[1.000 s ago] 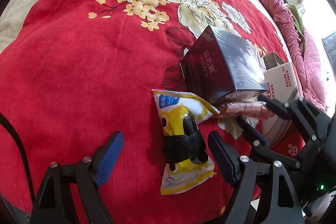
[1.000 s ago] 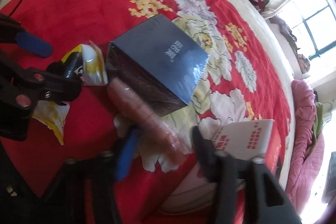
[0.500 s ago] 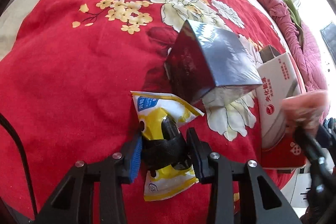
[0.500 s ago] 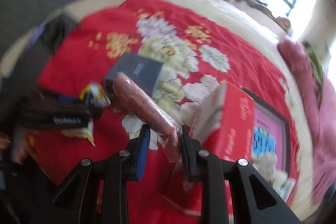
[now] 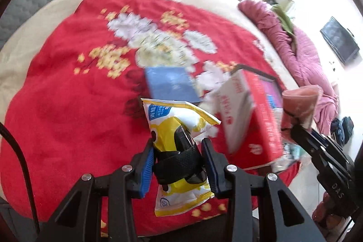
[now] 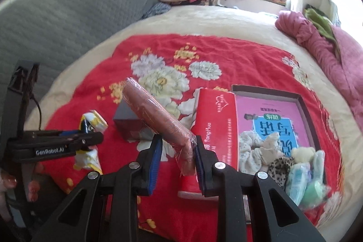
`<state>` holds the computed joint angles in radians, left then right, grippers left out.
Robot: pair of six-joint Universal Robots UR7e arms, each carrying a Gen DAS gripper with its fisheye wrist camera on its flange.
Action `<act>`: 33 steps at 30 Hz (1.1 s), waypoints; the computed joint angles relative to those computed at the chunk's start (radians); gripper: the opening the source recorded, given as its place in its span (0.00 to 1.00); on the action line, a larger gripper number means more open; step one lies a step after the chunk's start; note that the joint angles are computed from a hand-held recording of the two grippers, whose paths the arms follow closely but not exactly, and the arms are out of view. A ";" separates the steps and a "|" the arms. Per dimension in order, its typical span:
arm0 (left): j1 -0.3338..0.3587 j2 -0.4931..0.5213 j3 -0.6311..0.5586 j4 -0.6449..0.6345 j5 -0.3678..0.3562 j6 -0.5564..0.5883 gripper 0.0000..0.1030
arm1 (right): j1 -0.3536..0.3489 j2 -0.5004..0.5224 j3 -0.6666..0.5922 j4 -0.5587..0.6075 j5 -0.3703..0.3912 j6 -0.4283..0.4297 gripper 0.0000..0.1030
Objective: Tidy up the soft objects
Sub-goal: 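Carry the snack pack with the left tool while the right tool carries the pink toy over the tray box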
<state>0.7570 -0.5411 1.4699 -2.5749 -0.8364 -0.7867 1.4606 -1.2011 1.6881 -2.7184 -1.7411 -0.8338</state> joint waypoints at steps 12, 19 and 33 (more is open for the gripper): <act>-0.075 0.129 -0.244 0.063 0.007 0.153 0.39 | -0.076 -0.122 0.007 -0.025 0.071 0.089 0.27; -0.095 0.246 -0.432 0.128 -0.015 0.242 0.39 | -0.137 -0.167 -0.021 -0.063 0.080 0.156 0.27; -0.094 0.505 -0.822 0.361 -0.049 0.328 0.39 | -0.233 -0.177 -0.071 -0.038 0.126 0.275 0.27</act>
<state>0.6632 -0.0365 0.6478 -2.2141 -0.8859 -0.4587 1.2275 -1.3777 1.6169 -2.7561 -1.6154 -0.5589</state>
